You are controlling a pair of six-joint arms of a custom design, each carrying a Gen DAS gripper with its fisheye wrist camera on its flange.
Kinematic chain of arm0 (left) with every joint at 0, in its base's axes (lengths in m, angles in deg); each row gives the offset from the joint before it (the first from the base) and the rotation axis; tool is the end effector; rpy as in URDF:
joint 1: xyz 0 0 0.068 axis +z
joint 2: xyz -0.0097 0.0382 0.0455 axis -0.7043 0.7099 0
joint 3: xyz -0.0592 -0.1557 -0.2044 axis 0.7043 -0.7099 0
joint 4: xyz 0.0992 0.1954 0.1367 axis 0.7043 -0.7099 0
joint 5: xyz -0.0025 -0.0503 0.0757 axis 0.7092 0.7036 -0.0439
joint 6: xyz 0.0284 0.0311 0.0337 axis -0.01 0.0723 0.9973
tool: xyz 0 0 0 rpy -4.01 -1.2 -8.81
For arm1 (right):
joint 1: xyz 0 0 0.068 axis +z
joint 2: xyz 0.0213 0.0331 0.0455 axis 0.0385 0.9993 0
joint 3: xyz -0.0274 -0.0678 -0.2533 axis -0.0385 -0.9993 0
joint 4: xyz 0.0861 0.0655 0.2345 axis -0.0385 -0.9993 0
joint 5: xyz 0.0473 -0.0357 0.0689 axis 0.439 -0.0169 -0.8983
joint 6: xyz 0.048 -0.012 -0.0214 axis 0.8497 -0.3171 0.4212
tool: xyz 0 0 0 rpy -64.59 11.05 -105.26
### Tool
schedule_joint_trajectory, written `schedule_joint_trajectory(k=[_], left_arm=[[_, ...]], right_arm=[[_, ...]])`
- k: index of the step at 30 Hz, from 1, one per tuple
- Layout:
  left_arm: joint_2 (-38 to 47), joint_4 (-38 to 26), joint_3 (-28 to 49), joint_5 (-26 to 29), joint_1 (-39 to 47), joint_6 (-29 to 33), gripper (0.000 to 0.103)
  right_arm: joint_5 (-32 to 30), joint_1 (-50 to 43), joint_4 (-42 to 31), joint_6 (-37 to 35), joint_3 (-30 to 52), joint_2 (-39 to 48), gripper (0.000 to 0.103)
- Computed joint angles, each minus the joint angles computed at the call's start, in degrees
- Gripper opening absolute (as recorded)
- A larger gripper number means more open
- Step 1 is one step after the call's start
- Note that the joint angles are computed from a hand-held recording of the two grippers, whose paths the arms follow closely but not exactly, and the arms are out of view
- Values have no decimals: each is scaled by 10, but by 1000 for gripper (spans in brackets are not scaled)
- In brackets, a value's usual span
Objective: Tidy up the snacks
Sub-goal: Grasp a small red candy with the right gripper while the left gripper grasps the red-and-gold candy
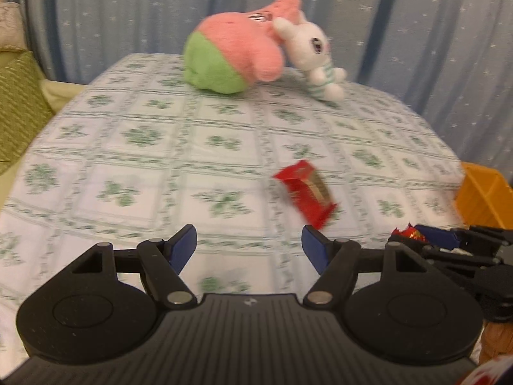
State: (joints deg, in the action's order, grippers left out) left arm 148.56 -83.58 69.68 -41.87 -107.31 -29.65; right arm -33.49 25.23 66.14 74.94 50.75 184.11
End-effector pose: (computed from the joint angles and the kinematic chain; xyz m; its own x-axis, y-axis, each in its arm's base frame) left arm 0.1343 -0.2037 0.0936 -0.5882 -0.3856 -0.7109 -0.3799 0.9077 -0.1781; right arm 0.2328 0.1102 0.0716 -0.4873 -0.4013 -0.7756 -0.6795 0.7321 0.0482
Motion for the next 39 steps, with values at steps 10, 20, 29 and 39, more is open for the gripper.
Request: schedule_joint_trajectory(k=[10,20,29,39], left_arm=[[89,161,51,16,69,143,42],[186,117,163,28,113,154,39],[189,-25,219,3,61,109,21],[174,-231,281,-12,-74,-82,21]], right_arm=[[-46,-85,-50,-21,31,-13,34],[-72,-115,-68,-4,54,-3,34],[-86,-120,-77,1,53,-13,34],[-123,-159,-127,-27,-7,-111,34]])
